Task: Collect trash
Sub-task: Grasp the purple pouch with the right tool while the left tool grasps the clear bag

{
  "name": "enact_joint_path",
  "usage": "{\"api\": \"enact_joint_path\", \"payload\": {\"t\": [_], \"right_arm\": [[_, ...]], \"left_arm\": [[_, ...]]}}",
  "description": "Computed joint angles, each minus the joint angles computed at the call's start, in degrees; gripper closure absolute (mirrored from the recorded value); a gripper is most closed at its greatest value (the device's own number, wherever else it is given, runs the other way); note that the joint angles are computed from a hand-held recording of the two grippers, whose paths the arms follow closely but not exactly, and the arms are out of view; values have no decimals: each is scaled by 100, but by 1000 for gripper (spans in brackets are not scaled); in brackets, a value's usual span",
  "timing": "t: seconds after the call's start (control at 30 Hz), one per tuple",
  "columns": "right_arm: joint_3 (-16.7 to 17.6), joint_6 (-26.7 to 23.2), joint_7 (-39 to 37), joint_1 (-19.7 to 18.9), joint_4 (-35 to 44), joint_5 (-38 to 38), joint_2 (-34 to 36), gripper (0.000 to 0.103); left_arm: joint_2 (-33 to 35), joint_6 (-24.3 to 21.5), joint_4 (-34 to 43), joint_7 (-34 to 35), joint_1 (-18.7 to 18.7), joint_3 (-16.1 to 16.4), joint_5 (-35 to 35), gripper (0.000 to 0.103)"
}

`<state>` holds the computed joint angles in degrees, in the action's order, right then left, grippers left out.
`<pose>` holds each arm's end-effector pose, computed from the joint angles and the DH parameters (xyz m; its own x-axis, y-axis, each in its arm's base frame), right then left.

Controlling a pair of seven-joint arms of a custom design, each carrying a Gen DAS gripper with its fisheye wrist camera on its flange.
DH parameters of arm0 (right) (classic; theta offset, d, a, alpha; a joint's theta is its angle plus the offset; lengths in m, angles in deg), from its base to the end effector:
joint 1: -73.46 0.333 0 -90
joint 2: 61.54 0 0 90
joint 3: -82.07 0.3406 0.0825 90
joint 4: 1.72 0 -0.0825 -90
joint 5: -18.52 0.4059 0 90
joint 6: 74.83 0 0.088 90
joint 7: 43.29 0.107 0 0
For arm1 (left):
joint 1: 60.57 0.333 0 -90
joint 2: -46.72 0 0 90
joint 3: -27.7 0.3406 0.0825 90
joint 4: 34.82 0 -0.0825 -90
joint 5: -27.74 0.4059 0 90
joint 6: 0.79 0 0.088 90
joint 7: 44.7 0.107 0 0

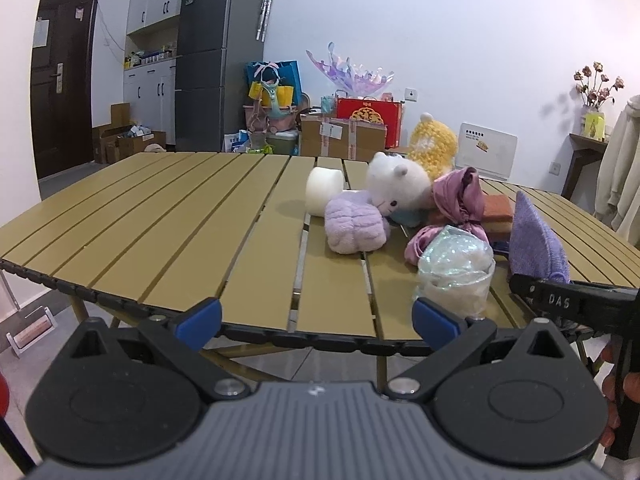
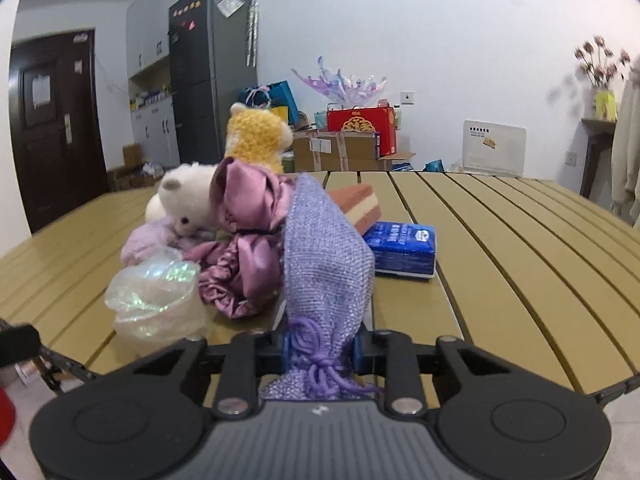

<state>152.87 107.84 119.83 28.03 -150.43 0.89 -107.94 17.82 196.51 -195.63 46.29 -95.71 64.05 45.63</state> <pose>0.4064 0.2638 0.4275 -0.2031 -0.9745 -0.0958 -0.4250 0.1759 -0.8880 0.4070 -0.0149 0.4630 -0.2716 -0.9608 0.0559 -0.4527 0.0762 -0.8884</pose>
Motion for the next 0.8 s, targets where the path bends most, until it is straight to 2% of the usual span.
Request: {"api": "enact_joint_path", "payload": {"t": [0.27, 0.53, 0.67, 0.8], "right_arm": [[-179, 83, 225, 156, -211, 142, -283, 80], [-369, 307, 303, 356, -525, 294, -688, 80], [-497, 260, 263, 505, -654, 321, -823, 80], [-636, 141, 224, 672, -782, 278, -911, 80]], "left_arm": [[109, -149, 107, -107, -14, -290, -212, 0], [364, 42, 280, -565, -384, -370, -122, 0], [740, 144, 423, -865, -77, -923, -104, 0], [1122, 297, 546, -976, 508, -1743, -241, 2]]}}
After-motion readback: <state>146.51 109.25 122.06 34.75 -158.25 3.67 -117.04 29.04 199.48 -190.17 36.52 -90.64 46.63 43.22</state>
